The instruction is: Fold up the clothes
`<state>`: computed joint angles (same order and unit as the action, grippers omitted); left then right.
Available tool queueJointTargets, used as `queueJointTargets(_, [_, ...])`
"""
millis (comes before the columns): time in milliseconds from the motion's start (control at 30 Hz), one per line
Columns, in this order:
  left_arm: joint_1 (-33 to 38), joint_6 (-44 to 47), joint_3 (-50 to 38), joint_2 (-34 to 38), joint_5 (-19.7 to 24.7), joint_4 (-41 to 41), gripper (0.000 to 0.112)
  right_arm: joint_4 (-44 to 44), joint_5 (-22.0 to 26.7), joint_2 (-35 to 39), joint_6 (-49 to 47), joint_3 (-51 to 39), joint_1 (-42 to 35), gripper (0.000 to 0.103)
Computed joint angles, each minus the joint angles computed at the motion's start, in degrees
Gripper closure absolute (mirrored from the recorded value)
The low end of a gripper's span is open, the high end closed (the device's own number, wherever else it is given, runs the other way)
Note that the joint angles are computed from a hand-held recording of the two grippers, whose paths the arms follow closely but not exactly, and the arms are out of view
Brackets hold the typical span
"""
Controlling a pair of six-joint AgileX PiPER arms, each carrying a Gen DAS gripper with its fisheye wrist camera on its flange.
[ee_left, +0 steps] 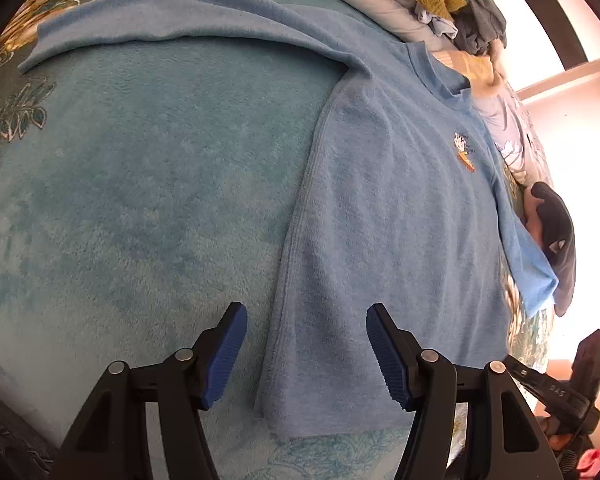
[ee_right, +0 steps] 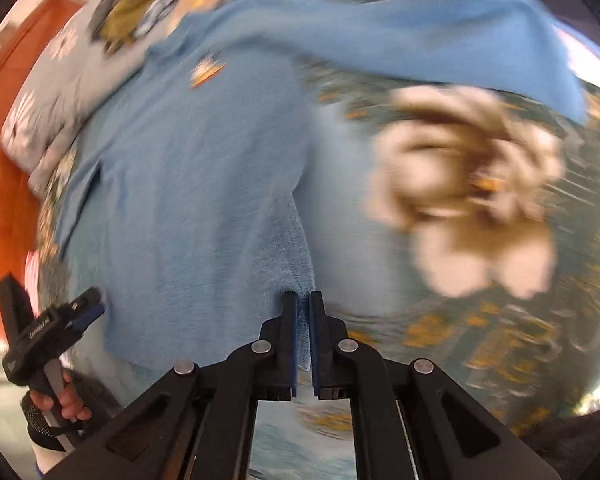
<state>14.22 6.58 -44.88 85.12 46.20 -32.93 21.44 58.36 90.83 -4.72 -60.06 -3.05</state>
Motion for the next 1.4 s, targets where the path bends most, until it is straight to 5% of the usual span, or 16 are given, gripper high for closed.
queueJointTargets(333, [0.81, 3.42, 2.67, -0.72, 0.59, -3.39, 0.05, 5.55, 1.52, 0.02, -6.76, 4.1, -8.78, 0.099])
queueJointTargets(400, [-1.49, 1.96, 1.78, 0.48, -0.26, -2.64, 0.063, 6.98, 0.87, 0.24, -7.0, 4.46, -8.95, 0.099])
queueJointTargets(533, [-5.06, -2.16, -0.37, 3.36, -2.35, 0.14, 0.105, 10.31, -1.26, 0.67, -7.02, 5.93, -7.69, 0.099])
queueJointTargets(733, [-7.04, -14.45, -1.45, -0.21, 0.63, 11.31, 0.107, 9.71, -0.36, 1.22, -6.58, 4.8, -5.78, 0.099])
queueJointTargets(933, [-9.74, -21.45, -0.69, -1.33, 3.84, 18.82, 0.107, 6.6, 0.41, 1.17, -4.63, 6.68, -2.94, 0.099])
queueJointTargets(1200, [-10.09, -20.79, -2.51, -0.64, 3.75, 17.69, 0.101, 7.69, 0.88, 1.91, -4.62, 5.51, -3.93, 0.096])
queueJointTargets(1367, [-10.46, -23.56, -5.03, -2.4, 3.89, 20.72, 0.053, 13.16, 2.57, -1.86, -9.99, 6.22, -10.57, 0.092])
queueJointTargets(1400, [-11.16, -24.2, -5.75, -2.87, 3.53, 21.95, 0.05, 14.16, 3.07, -2.48, -11.27, 5.6, -12.37, 0.081])
